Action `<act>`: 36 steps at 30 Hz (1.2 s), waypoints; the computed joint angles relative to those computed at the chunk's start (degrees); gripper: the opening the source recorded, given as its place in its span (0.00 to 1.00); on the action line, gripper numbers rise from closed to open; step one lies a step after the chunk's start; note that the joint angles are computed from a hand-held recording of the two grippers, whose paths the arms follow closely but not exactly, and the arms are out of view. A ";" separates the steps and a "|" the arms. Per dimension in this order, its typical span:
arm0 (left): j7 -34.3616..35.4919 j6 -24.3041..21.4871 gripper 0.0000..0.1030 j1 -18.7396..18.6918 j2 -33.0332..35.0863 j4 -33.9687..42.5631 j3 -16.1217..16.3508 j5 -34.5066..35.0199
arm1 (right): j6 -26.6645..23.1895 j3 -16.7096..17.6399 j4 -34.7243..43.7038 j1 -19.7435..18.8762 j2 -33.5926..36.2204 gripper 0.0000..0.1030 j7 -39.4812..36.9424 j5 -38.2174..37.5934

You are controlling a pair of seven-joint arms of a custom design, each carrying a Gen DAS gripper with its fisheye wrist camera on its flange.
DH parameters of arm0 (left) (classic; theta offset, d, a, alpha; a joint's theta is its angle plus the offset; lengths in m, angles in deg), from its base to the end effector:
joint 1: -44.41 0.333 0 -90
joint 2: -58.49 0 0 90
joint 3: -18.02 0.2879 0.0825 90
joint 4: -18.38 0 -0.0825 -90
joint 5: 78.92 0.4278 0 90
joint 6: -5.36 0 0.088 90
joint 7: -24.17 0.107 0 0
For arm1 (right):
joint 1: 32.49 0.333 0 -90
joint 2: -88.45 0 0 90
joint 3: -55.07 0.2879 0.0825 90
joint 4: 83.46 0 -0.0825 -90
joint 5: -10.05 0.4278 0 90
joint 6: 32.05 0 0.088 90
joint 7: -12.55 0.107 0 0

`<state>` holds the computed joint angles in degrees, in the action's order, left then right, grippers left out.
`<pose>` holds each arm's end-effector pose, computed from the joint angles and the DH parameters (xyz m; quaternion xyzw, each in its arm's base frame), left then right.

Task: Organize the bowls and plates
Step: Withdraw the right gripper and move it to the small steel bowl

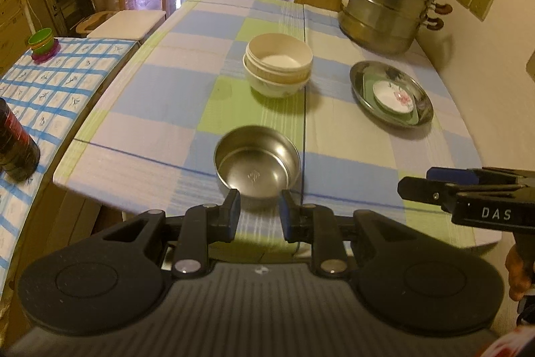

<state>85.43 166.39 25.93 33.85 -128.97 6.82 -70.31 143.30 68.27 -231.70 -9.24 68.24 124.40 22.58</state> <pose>0.4272 -0.2512 0.4330 -0.6143 0.7158 -0.2847 0.1710 0.4152 0.2853 0.4205 -0.6692 0.6270 -0.0968 0.3869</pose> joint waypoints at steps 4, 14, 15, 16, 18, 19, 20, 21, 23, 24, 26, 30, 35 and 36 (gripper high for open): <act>2.36 -0.06 0.21 -1.68 -0.42 -0.77 1.22 -1.47 | 0.37 1.69 -1.55 -1.04 -1.53 0.60 2.89 -0.25; 15.77 -1.50 0.21 -4.32 0.36 -1.10 5.82 -6.98 | -2.72 9.04 2.32 -6.87 2.42 0.60 16.65 -7.87; 17.83 -1.72 0.21 -4.57 0.48 -1.04 6.51 -7.96 | -3.04 9.47 2.93 -7.19 3.01 0.60 18.50 -8.99; 20.05 -1.94 0.21 -4.89 0.65 -0.95 7.28 -9.15 | -3.32 10.13 3.60 -7.75 3.60 0.60 20.57 -10.46; 24.11 -2.43 0.21 -5.11 1.13 -0.65 8.45 -11.49 | -4.35 11.90 5.23 -9.44 4.81 0.60 25.21 -14.34; 25.85 -2.58 0.21 -5.08 1.30 -0.57 8.80 -12.64 | -4.90 12.50 6.05 -10.02 5.39 0.60 27.26 -16.22; 27.57 -2.73 0.21 -5.07 1.49 -0.44 9.14 -13.79 | -5.28 12.85 6.69 -10.33 5.89 0.60 29.06 -17.86; 29.23 -2.90 0.21 -5.03 1.66 -0.33 9.46 -14.96 | -5.73 13.52 7.44 -10.88 6.47 0.60 31.29 -19.85; 32.14 -3.25 0.21 -4.82 2.12 -0.03 9.84 -17.09 | -6.72 14.23 8.86 -11.47 7.64 0.60 35.06 -23.33; 33.39 -3.41 0.21 -4.60 2.31 0.11 9.89 -17.99 | -7.15 14.26 9.43 -11.43 8.15 0.60 36.55 -24.67; 35.61 -3.83 0.21 -4.06 2.85 0.51 9.89 -19.52 | -7.94 14.28 10.55 -11.42 9.34 0.60 39.73 -27.50; 39.21 -4.78 0.21 -2.73 3.88 1.33 9.61 -21.84 | -9.88 13.97 12.56 -10.93 11.26 0.60 46.12 -32.93; 42.37 -5.65 0.21 -1.28 4.96 2.20 9.19 -23.98 | -12.28 11.91 14.23 -8.36 12.90 0.60 50.89 -36.44; 42.97 -5.78 0.21 -1.04 5.30 2.45 9.16 -24.38 | -12.77 11.42 14.47 -7.77 13.08 0.60 51.71 -36.98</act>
<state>128.40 160.61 24.90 39.15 -126.52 15.98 -94.69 130.53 79.69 -217.23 -17.01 81.32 176.10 -14.40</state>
